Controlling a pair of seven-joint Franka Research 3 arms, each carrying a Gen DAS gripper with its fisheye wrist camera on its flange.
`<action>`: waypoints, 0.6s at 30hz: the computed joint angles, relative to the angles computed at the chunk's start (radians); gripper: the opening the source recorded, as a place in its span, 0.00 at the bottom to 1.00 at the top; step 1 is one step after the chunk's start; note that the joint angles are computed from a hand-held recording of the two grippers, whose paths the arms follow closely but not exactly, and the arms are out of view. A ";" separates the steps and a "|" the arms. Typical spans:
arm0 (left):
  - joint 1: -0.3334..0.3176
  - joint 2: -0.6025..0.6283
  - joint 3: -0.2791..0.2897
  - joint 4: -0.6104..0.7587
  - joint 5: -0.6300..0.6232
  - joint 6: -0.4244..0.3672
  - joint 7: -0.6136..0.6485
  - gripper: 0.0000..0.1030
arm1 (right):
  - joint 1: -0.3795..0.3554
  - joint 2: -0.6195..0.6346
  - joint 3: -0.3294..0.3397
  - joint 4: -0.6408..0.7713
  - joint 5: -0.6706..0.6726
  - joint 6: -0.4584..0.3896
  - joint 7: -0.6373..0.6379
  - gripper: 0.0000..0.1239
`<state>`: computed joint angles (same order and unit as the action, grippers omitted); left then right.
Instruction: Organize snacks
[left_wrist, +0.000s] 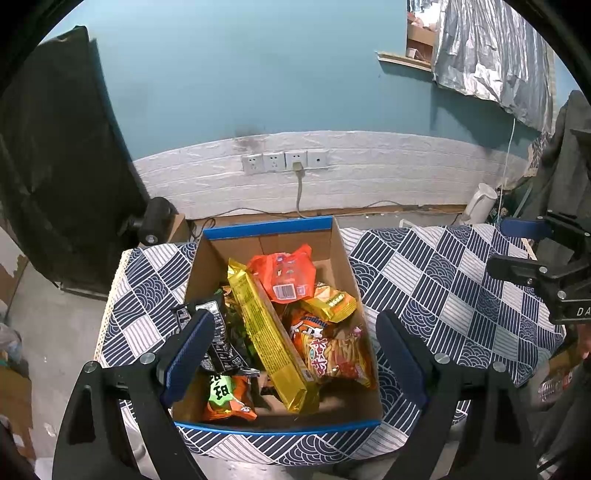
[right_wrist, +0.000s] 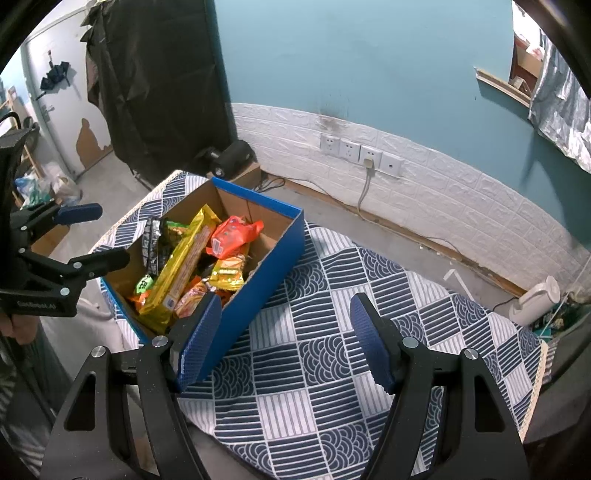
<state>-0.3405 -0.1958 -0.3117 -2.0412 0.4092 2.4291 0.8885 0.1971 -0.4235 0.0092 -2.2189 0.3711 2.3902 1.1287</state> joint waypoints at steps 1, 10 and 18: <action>0.000 0.000 0.000 0.000 0.001 0.001 -0.001 0.87 | 0.000 0.000 0.000 0.000 0.000 0.000 -0.001 0.58; 0.001 0.000 -0.002 0.005 0.013 -0.013 0.000 0.88 | 0.001 -0.001 0.000 -0.001 -0.001 0.002 0.001 0.58; 0.002 0.001 -0.003 0.009 0.021 -0.026 -0.007 0.87 | 0.000 0.005 -0.004 0.005 -0.001 -0.005 -0.005 0.58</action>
